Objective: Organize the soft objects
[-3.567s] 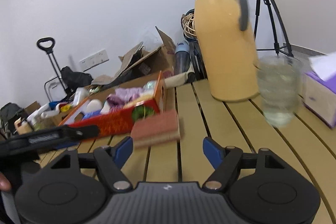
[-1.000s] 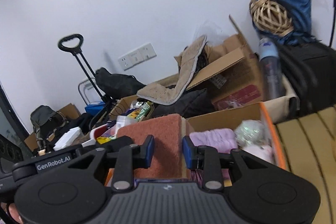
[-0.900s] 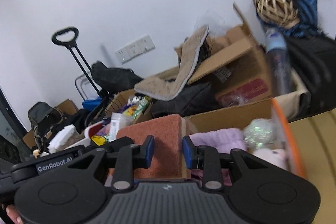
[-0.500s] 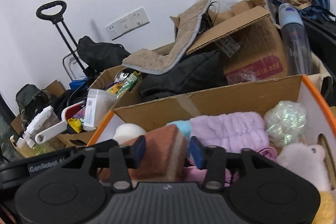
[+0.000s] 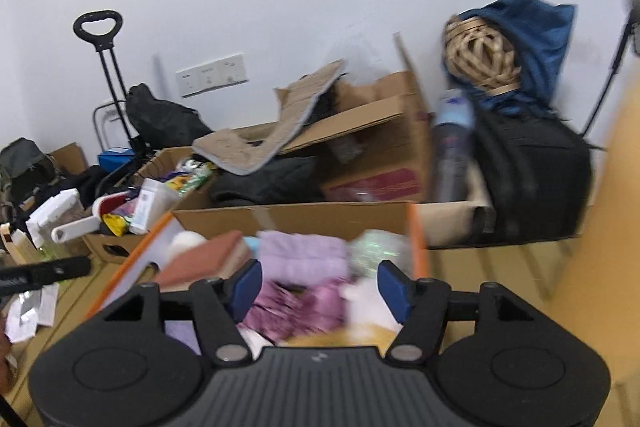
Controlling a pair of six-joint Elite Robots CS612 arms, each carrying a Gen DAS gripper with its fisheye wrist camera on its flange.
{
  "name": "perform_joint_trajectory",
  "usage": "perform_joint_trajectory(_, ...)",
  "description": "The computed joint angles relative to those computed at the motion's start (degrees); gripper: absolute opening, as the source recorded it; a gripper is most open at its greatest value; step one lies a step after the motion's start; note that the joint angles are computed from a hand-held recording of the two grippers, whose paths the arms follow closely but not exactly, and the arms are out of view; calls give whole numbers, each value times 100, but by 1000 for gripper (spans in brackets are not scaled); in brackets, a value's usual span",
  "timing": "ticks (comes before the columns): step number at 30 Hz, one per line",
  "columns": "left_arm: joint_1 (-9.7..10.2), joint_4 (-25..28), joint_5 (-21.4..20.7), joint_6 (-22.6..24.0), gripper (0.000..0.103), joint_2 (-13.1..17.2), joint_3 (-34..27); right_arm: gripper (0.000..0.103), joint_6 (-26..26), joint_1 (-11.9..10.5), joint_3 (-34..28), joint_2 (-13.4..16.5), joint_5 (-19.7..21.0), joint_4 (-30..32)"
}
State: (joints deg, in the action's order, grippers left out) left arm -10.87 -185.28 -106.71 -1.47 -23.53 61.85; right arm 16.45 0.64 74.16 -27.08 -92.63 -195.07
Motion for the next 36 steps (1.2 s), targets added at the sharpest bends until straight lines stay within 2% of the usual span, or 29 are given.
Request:
perform_joint_trajectory(3, 8, -134, 32, -53, 68, -306, 538, 67, 39, -15, 535, -283, -125, -315)
perform_joint_trajectory(8, 11, -791, -34, -71, 73, -728, 1432, 72, -175, 96, 1256, -619, -440, -911)
perform_joint_trajectory(12, -4, -1650, 112, 108, 86, -1061, 2302, 75, -356, 256, 1879, -842, -580, -1500)
perform_joint_trajectory(16, -16, -2769, 314, 342, 89, -1325, 3251, 76, -606, 488, 2559, -1026, -837, -2169)
perform_joint_trajectory(21, 91, -4173, 128, 515, 100, -1594, 4432, 82, -571, 858, 3388, -1210, -1150, -3076)
perform_joint_trajectory(24, 196, -4980, -49, 669, 103, -1685, 5037, 85, -587, 1081, 3845, -1333, -1175, -3559)
perform_joint_trajectory(26, 280, -5509, -201, 694, 103, -1707, 5400, 92, -550, 1256, 4096, -1392, -1323, -3860)
perform_joint_trajectory(28, 338, -5982, -267, 744, 103, -1685, 5696, 95, -552, 1453, 4325, -1387, -1464, -4284)
perform_joint_trajectory(30, 344, -6497, -101, 629, 103, -1622, 5968, 103, -820, 1677, 4467, -1267, -1672, -4935)
perform_joint_trajectory(32, 361, -6790, -23, 464, 103, -1584, 6176, 103, -1052, 1893, 4544, -1140, -1902, -5483)
perform_joint_trajectory(34, 362, -7000, 73, 241, 103, -1557, 6436, 103, -871, 2126, 4627, -1100, -2262, -5634)
perform_joint_trajectory(36, 440, -7054, -157, 252, 103, -1534, 6625, 103, -781, 2389, 4694, -1033, -2583, -5758)
